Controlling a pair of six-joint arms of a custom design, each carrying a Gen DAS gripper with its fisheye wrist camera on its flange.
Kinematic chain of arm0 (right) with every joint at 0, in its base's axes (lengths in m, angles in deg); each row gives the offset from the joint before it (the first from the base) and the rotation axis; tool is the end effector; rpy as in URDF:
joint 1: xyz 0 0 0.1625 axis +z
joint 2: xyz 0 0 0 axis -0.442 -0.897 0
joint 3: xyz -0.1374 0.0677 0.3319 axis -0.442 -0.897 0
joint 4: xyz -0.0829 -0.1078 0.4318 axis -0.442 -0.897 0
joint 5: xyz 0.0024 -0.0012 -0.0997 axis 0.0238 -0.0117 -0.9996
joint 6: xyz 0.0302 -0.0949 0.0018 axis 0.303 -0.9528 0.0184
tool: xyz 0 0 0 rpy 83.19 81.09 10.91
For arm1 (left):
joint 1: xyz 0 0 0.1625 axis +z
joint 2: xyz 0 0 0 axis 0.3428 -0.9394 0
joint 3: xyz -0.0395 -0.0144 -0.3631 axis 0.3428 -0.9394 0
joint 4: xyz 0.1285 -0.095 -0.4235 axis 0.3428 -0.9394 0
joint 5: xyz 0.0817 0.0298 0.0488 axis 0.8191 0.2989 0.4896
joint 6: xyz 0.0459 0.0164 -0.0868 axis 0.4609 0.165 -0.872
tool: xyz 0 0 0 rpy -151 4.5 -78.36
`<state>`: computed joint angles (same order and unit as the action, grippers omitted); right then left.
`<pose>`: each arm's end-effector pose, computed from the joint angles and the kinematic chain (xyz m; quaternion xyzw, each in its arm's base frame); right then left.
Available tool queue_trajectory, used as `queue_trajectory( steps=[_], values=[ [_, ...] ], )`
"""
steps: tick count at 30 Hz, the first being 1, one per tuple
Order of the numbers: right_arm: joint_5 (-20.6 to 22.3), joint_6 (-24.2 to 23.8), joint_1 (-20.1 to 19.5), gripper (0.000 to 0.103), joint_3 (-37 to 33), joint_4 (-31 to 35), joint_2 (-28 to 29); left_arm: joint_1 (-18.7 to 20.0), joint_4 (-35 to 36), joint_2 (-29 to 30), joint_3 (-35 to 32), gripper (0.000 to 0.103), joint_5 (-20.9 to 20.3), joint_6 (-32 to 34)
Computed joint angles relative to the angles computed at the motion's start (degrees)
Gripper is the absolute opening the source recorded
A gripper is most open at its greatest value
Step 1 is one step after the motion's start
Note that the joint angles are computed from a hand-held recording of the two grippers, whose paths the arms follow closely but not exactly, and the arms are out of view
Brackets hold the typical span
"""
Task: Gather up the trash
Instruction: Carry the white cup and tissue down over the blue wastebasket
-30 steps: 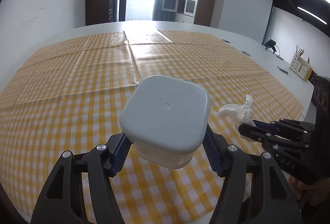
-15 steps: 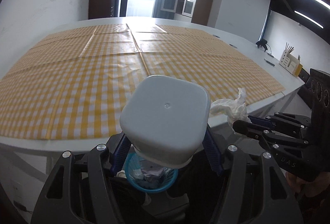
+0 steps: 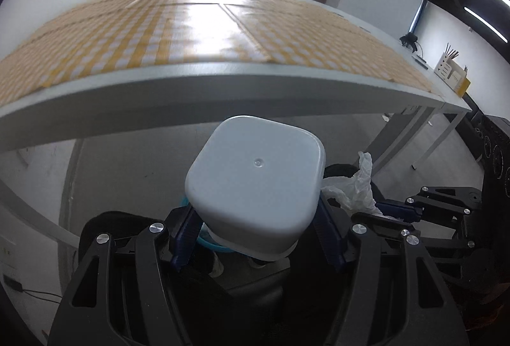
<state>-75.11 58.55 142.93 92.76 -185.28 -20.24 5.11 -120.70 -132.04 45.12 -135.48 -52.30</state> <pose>0.3336 -0.4740 0.5860 0.3634 -0.8807 0.1848 0.2413 -0.5992 -0.5055 0.2520 0.1827 0.9077 -0.2965 0.2339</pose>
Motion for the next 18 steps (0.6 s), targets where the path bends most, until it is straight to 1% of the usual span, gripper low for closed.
queue_trajectory(
  steps=[6,9,14,16,18],
  values=[
    [-1.41,2.24,-2.7,0.014,3.42,-0.02,0.77,2.43,-1.59,-1.19,3.75,0.064,-1.1,-0.86],
    [-2.49,2.73,-4.48,0.014,2.9,-0.41,3.06,4.06,-2.05,-1.17,4.82,0.064,-2.36,-1.33],
    [-3.32,5.19,-7.37,0.014,1.56,-0.21,6.81,7.42,-3.56,0.1,5.47,0.064,-4.04,-2.07],
    [-4.77,5.17,-8.37,0.014,1.8,-0.9,7.97,9.18,-3.79,1.16,5.14,0.064,-5.84,-2.94],
    [-6.44,6.29,-9.3,0.014,1.13,-0.76,9.73,10.98,-3.43,2.03,5.09,0.064,-7.04,-4.15]
  ],
)
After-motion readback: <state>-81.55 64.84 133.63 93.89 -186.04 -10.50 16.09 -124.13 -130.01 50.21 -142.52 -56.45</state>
